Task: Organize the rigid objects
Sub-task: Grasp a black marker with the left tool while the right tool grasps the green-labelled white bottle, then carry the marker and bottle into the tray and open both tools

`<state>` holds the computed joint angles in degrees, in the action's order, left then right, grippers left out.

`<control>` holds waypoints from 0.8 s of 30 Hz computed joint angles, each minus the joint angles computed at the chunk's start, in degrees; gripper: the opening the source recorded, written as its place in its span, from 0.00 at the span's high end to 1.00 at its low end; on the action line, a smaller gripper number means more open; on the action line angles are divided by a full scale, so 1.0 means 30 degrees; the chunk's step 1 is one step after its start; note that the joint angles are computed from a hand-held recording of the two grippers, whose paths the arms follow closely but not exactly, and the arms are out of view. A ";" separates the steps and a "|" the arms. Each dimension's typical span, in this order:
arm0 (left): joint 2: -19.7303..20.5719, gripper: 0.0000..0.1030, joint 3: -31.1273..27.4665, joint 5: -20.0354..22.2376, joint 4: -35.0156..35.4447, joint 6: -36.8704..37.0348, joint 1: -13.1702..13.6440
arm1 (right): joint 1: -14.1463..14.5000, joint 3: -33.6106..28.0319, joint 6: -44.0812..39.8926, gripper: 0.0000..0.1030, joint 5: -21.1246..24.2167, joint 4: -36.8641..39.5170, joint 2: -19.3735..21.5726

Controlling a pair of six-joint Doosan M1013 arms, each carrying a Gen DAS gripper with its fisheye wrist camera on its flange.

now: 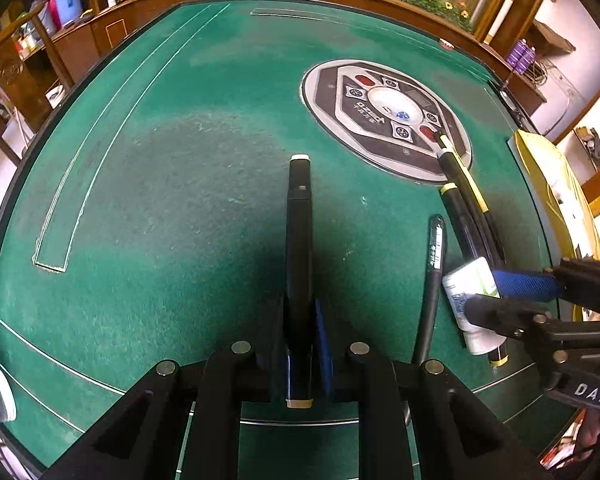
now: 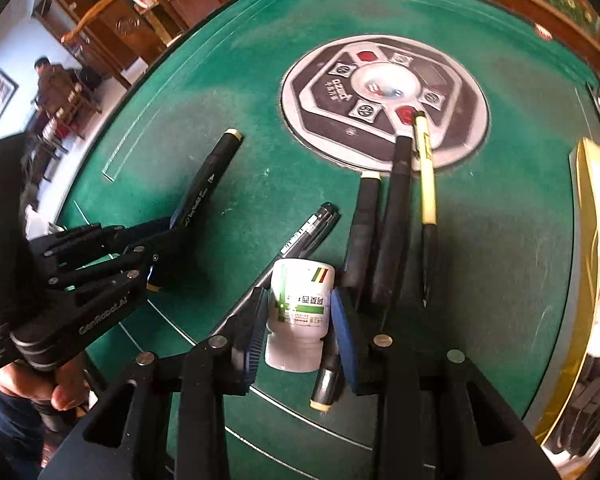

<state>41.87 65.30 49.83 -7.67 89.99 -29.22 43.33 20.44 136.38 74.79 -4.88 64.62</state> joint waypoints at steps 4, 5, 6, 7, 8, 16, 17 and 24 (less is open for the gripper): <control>0.0041 0.84 -0.0090 0.0141 0.0389 0.0092 -0.0083 | -0.0048 -0.4147 -0.0266 0.68 0.3432 0.0350 0.2178; 0.0057 0.84 -0.0123 0.0147 0.0551 0.0129 -0.0121 | -0.0049 -0.4250 -0.0239 0.68 0.3513 0.0331 0.2246; 0.0068 0.83 -0.0136 0.0173 0.0689 0.0215 -0.0151 | -0.0035 -0.3652 -0.0226 0.68 0.3033 0.0136 0.1958; 0.0092 0.83 -0.0181 0.0230 0.0701 0.0326 -0.0160 | -0.0042 -0.3662 -0.0236 0.69 0.3031 0.0105 0.1962; 0.0092 0.83 -0.0190 0.0265 0.0679 0.0391 -0.0139 | -0.0059 -0.3522 -0.0172 0.69 0.2926 0.0136 0.1895; -0.0155 0.85 0.0373 -0.0736 -0.0346 0.0071 0.0090 | 0.0076 0.0866 0.0259 0.69 -0.0454 -0.0076 -0.0457; -0.0196 0.85 0.0431 -0.0748 -0.0251 -0.0104 0.0055 | 0.0087 0.1019 0.0290 0.69 -0.0556 -0.0082 -0.0560; -0.0672 0.85 0.1043 -0.1585 0.0573 -0.0726 -0.0345 | 0.0090 0.3402 0.1050 0.69 -0.2139 -0.0301 -0.1845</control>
